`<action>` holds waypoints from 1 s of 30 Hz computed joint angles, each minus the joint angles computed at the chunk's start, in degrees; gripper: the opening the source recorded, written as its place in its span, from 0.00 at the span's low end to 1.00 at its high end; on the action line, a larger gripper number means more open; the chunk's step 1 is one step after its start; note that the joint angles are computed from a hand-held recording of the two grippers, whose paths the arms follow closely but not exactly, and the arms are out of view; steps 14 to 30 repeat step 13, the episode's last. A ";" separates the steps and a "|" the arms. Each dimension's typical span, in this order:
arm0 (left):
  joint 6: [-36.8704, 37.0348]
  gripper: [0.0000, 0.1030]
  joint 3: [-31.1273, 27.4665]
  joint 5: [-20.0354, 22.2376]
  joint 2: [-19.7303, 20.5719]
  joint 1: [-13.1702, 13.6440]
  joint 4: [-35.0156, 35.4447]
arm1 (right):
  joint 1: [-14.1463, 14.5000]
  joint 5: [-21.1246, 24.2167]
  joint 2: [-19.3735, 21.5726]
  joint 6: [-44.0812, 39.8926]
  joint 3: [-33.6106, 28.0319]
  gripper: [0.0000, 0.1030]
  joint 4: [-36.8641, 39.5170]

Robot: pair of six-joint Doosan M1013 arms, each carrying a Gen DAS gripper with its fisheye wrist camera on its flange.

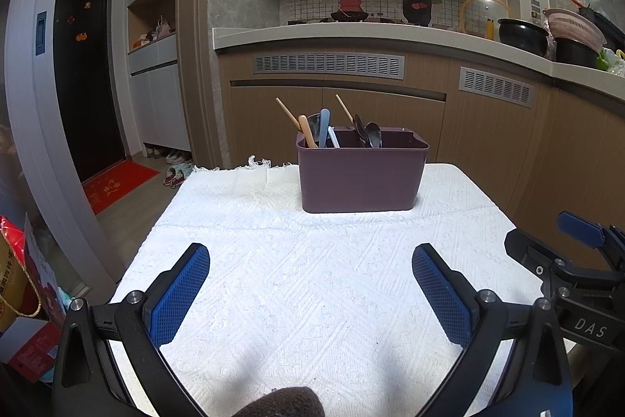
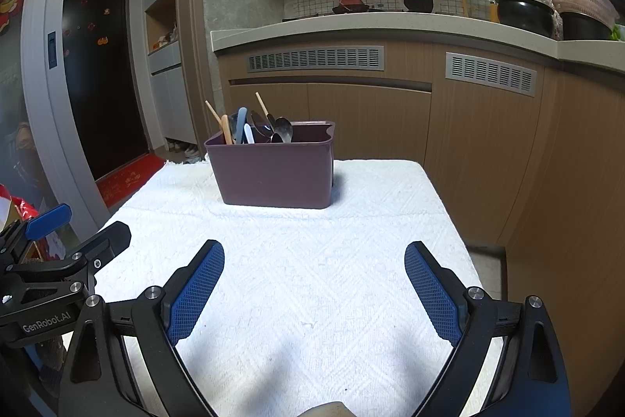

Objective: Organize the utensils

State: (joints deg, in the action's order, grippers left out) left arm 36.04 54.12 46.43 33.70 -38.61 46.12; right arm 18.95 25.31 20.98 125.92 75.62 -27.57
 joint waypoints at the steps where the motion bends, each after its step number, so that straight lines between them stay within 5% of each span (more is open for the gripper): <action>1: 0.11 1.00 -0.02 -0.02 0.01 0.01 -0.09 | -0.02 0.04 0.03 -0.14 -0.06 0.91 0.09; 30: 0.60 1.00 0.20 0.27 0.02 0.02 -0.39 | -0.10 0.12 0.06 -0.34 0.03 0.91 0.38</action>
